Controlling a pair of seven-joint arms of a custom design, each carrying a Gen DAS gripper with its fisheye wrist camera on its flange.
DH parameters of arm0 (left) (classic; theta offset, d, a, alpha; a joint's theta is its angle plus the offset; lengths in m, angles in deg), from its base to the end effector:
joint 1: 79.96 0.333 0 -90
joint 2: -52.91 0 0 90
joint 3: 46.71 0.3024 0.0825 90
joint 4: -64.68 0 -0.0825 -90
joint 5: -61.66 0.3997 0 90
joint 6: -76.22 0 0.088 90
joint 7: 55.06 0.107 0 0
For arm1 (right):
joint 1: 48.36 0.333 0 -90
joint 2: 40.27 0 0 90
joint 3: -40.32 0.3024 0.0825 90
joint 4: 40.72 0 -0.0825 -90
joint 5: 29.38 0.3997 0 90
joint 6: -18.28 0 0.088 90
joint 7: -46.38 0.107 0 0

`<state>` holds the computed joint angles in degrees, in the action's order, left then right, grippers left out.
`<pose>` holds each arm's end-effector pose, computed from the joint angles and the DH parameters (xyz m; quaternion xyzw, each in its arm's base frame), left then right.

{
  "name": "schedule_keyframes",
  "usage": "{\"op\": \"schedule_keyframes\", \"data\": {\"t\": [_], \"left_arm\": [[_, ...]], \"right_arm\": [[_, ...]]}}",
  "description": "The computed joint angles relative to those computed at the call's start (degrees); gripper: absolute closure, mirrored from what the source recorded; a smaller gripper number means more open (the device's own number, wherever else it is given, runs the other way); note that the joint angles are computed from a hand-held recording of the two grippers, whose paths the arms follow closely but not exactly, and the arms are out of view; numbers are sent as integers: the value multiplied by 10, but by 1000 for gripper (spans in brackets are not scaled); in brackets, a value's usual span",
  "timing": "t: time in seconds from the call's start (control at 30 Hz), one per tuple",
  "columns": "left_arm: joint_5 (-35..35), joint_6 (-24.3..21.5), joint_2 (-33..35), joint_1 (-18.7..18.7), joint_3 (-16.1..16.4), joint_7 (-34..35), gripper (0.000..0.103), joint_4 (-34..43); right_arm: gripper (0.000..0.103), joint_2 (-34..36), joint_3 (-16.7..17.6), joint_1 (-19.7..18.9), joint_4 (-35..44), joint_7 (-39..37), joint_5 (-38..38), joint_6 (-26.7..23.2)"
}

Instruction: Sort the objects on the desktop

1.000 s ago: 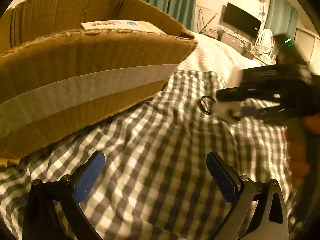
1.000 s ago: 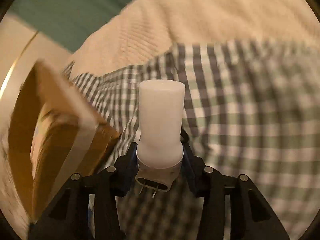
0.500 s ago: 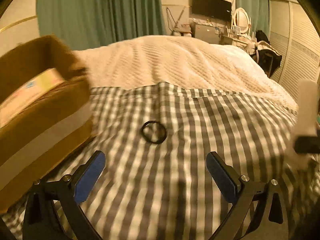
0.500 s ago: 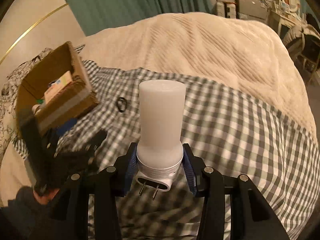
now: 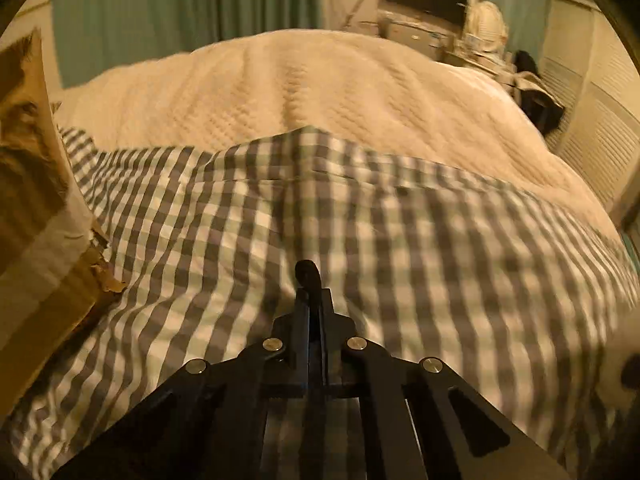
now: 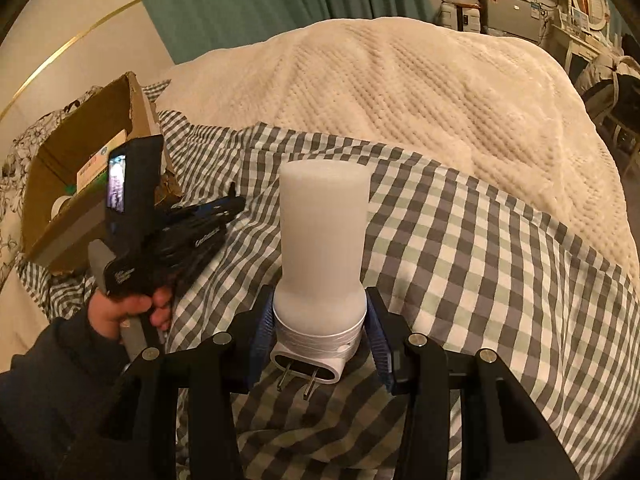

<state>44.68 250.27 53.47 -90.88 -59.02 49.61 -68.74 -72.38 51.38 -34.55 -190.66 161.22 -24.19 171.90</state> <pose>0.5274 -0.2019 0.3888 -0.5276 0.7763 -0.2996 0.1713 0.3962 0.1832 0.4798 -0.6515 0.6948 -0.1249 0.2779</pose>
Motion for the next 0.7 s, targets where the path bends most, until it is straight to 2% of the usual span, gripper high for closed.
{"op": "schedule_keyframes", "data": {"t": [0.03,0.1,0.17,0.27,0.33,0.47,0.53,0.6,0.7], "left_arm": [[-47,-2,-15,-2,-3,42,100,-10],[-142,-10,-56,-27,13,125,100,-39],[-214,-17,-115,-66,51,196,100,-76],[-225,-15,-211,-98,96,233,100,-132],[-211,-15,-277,-103,120,237,100,-160],[-151,-46,-376,-56,132,204,100,-168],[-144,-21,-394,-52,158,193,100,-155],[-138,9,-391,-61,191,196,100,-139],[-96,42,-344,12,172,158,100,-124]], "right_arm": [[59,-2,4,-1,2,5,-2,-6],[59,-11,17,-5,5,21,-11,-16],[59,-21,30,-4,9,39,-19,-27],[60,-40,64,-9,23,88,-43,-29],[60,-47,80,-4,45,110,-55,-2],[60,0,125,-7,138,124,-102,21],[60,52,153,-17,202,139,-137,35],[60,128,169,-19,280,154,-170,41],[60,235,191,-30,383,197,-242,28]]}}
